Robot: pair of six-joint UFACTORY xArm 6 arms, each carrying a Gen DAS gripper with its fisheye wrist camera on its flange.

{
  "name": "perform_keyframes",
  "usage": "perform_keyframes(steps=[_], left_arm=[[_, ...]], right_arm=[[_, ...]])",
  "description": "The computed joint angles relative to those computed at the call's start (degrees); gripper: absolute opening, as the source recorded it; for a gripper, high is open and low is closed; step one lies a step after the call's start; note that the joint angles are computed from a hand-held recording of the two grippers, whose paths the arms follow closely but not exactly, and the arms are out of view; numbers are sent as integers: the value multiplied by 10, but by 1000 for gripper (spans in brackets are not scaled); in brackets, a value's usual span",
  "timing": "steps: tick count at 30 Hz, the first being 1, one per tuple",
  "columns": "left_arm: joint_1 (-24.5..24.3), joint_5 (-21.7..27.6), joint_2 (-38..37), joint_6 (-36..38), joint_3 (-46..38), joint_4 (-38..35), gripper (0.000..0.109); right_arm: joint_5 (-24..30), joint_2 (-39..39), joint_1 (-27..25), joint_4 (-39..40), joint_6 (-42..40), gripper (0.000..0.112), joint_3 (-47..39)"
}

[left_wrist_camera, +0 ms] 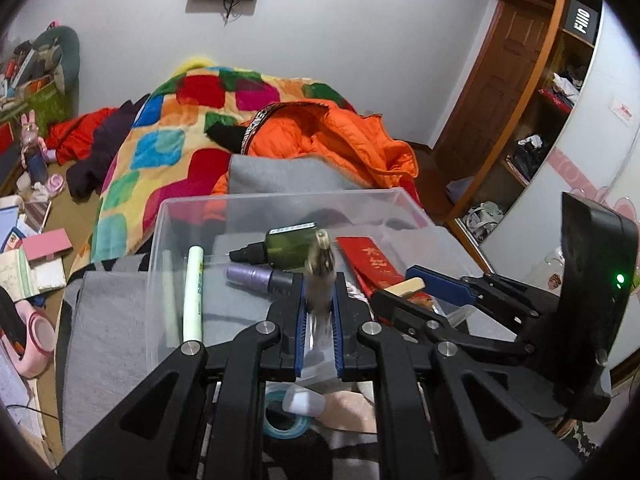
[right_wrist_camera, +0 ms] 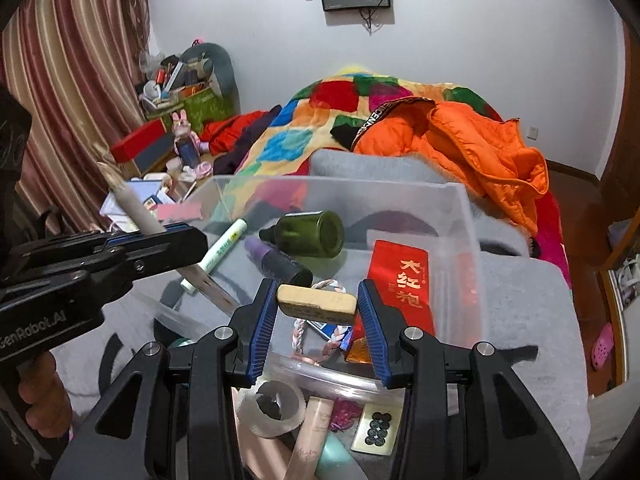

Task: Organize objects
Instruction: 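Carry pen over clear box with left tool while right tool carries soap bar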

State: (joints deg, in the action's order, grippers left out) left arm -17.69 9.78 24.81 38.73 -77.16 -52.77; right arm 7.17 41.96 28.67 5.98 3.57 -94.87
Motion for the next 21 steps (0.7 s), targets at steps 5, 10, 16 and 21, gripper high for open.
perform_keyframes(steps=[5,10,16,21], left_arm=[[12,6,11,-35,-5,23,13],[17,5,12,-74,2,64,28],[13,-19,-3,-111,29,109,52],[5,-42,-33,-112,65,120,64]], right_arm=[[7,5,-2,-61,49,40,-6],[-6,-8,-7,-135,115,57,11],[-24,-34,-14,-209,180,64,43],[-43,-58,-18,-228,201,67,77]])
